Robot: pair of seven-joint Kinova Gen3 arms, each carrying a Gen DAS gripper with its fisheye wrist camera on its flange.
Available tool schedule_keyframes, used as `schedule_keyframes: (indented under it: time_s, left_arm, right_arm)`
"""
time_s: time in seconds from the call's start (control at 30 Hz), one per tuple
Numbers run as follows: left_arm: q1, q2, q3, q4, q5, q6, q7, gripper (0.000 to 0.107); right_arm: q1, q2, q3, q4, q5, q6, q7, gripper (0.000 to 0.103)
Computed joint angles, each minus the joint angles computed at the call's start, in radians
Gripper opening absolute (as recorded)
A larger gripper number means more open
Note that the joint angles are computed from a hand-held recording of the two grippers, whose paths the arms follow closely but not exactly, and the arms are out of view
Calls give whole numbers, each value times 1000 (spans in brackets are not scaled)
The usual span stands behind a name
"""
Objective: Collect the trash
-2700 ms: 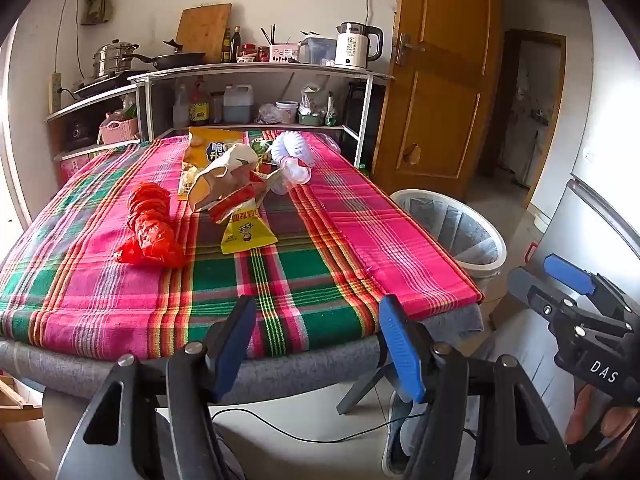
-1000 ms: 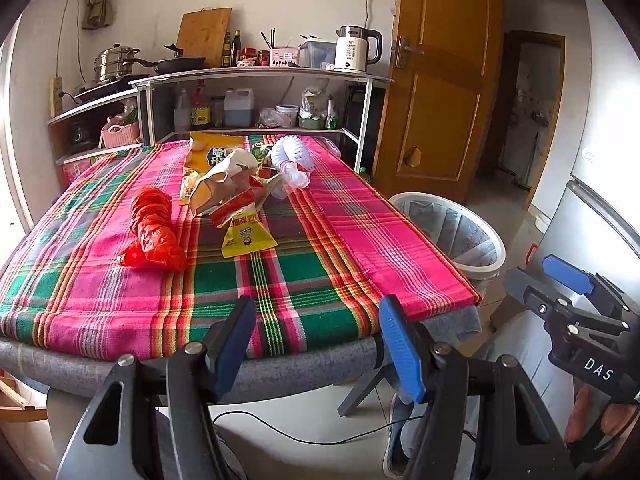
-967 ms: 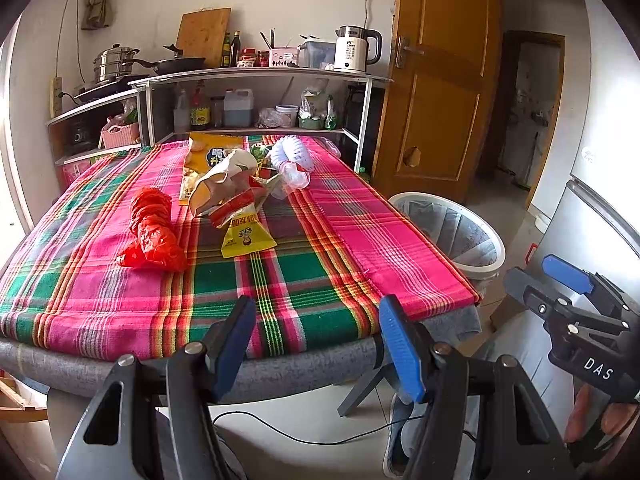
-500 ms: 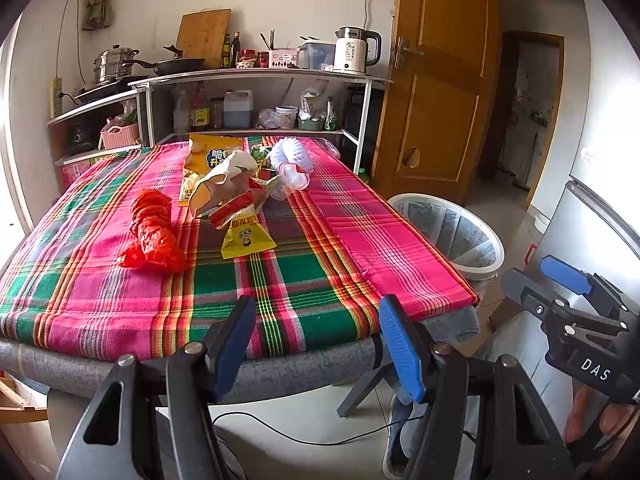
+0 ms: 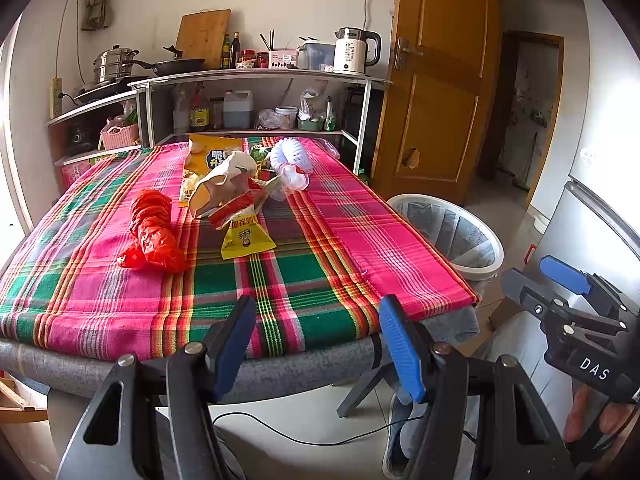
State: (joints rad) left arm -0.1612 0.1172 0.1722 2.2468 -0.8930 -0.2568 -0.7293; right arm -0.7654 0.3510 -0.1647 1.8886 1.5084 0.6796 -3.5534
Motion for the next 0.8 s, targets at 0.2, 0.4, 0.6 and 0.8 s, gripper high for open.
schedule_keyframes:
  time_s: [0.2, 0.4, 0.6, 0.8]
  left_arm:
    - [3, 0, -2, 0, 7, 2, -7, 66]
    - [5, 0, -4, 2, 14, 2, -12, 66]
    - [7, 5, -5, 2, 50, 6, -45, 66]
    - [2, 22, -11, -13, 115, 15, -109, 66]
  right_arm:
    - [0, 0, -1, 1, -1, 0, 0, 80]
    - [0, 1, 0, -2, -10, -4, 10, 80]
    - [-3, 11, 6, -16, -23, -15, 34, 81]
    - [10, 24, 17, -46, -40, -63, 92, 80]
